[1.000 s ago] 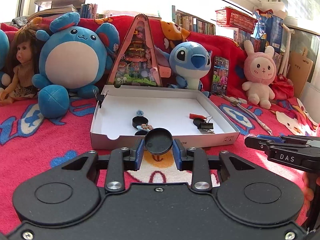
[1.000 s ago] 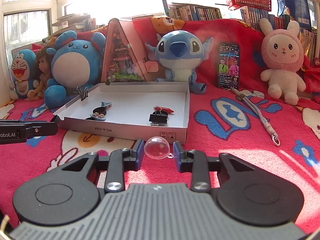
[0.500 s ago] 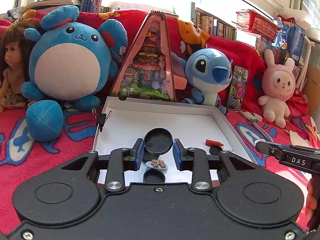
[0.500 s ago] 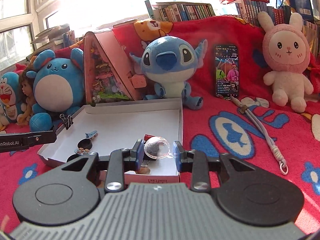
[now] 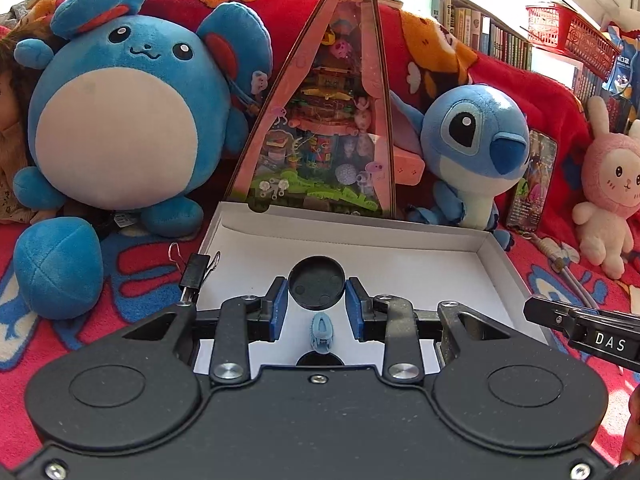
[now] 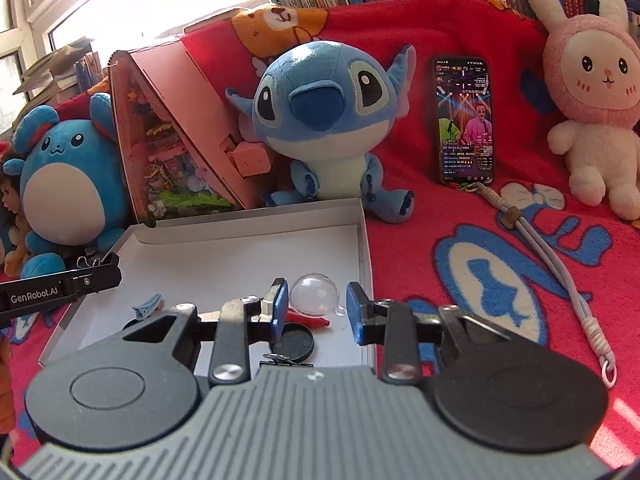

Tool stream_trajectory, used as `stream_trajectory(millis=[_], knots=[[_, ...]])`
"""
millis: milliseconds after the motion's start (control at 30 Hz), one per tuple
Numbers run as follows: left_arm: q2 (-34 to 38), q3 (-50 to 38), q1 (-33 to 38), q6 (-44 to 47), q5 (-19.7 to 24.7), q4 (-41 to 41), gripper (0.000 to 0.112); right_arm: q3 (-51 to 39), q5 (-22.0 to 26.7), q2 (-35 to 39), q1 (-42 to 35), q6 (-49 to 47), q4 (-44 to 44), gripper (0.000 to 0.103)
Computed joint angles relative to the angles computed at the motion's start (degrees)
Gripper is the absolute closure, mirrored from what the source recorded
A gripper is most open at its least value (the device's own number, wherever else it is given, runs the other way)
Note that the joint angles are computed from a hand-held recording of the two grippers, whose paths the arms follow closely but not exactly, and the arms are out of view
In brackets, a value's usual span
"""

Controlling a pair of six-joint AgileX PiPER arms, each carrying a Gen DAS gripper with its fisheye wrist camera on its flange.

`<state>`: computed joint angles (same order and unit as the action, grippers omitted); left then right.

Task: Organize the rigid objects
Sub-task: 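Carry the black cap with the left tool while the right tool carries the clear ball into the box, then open the left tool to drop the cap while the right tool releases the clear ball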

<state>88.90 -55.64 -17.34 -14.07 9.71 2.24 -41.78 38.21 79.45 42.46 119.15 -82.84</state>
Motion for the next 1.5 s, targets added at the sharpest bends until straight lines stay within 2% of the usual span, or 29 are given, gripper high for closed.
stream_trajectory(millis=[167, 367, 533, 733, 900, 1200, 1500], knots=[[3.89, -2.47, -1.26, -14.60, -0.25, 14.62, 0.083, -3.27, -0.14, 4.08, -1.68, -1.21, -0.46, 0.066], [6.87, -4.50, -2.20, -22.85, 1.34, 22.60, 0.083, -7.07, -0.42, 8.05, -3.19, -3.98, 1.22, 0.066], [8.27, -5.29, -2.25, -21.43, 1.73, 21.48, 0.082, -8.48, -1.41, 10.15, -4.21, -4.64, 1.72, 0.066], [9.21, -5.81, -2.45, -18.43, 2.20, 18.99, 0.082, -9.34, -4.97, 11.42, -5.91, -5.93, 3.58, 0.066], [10.13, -6.46, -2.80, -17.66, 3.08, 18.80, 0.082, -10.61, -7.88, 11.90, -7.41, -10.87, 8.28, 0.066], [10.71, -8.38, -1.86, -7.12, 5.21, 8.95, 0.082, -13.14, -7.98, 12.86, -8.17, -19.61, 14.74, 0.066], [10.37, -8.57, -2.27, -8.44, 6.68, 10.74, 0.081, -13.73, -7.89, 12.77, -8.20, -23.06, 17.50, 0.066]])
